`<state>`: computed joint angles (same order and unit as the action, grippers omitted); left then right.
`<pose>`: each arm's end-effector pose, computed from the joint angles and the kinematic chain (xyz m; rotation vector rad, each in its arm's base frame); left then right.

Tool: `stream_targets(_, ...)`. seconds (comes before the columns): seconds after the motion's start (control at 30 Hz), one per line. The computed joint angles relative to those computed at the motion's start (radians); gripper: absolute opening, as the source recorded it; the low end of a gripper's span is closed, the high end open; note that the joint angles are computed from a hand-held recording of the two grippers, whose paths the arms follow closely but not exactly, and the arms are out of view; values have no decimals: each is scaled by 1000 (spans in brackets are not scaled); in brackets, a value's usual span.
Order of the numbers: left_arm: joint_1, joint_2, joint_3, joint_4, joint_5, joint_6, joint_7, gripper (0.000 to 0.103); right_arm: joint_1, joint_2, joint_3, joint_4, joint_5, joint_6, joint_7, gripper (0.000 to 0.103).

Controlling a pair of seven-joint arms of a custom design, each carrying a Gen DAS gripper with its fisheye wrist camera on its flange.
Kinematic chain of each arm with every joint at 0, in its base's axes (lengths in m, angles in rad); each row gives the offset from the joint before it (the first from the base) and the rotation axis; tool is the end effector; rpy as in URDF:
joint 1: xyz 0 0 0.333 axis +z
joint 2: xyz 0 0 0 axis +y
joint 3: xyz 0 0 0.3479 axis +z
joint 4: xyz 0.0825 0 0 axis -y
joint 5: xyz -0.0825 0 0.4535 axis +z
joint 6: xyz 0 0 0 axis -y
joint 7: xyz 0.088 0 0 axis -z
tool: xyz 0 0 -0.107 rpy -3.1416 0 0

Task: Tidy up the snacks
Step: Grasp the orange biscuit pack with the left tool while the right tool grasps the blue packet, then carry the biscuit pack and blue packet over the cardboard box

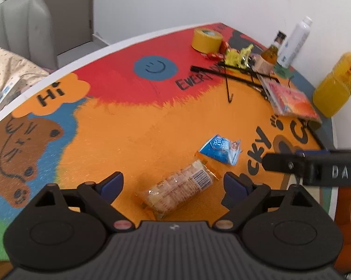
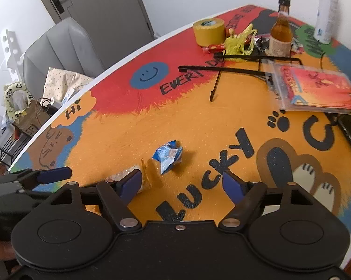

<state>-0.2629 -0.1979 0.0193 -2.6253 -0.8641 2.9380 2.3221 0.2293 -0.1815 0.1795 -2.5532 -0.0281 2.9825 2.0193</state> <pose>0.4814 -0.0692 0.3363 -1.8000 2.1716 -0.8184 0.4826 0.2113 0.3831 -1.8101 1.8212 -0.3367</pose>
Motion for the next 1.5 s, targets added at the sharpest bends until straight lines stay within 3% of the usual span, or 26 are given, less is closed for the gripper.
stream_targets(0.17, -5, 56, -11, 35, -70, -16, 101, 86, 66, 67, -68, 51, 134, -6, -160, 72)
stream_targets(0.33, 42, 119, -72, 73, -76, -34, 136, 68, 96, 125, -92, 100, 272, -20, -305, 69)
stream_targets(0.4, 68, 136, -100, 77, -13, -38, 77, 58, 101, 142, -94, 117, 323, -28, -362, 66)
stream_targets(0.53, 87, 142, -133, 61, 52, 8, 6, 51, 106, 167, -91, 138, 416, -41, -470, 63)
stream_targets(0.7, 101, 141, -146, 40, 207, 56, -136, 35, 102, 191, -86, 157, 452, -50, -510, 59)
stream_targets(0.87, 127, 132, -147, 26, 422, 55, -365, 34, 104, 211, -78, 171, 457, -42, -537, 58)
stream_targets(1.03, 111, 100, -122, -1, 475, 60, -467, 34, 105, 232, -72, 185, 446, -25, -557, 57)
stream_targets(1.17, 138, 65, -122, -19, 590, 46, -634, 33, 106, 248, -75, 200, 422, -41, -557, 30)
stream_targets(1.5, 181, -49, -117, -59, 817, 14, -942, 33, 113, 181, -64, 170, 528, -56, -716, 25)
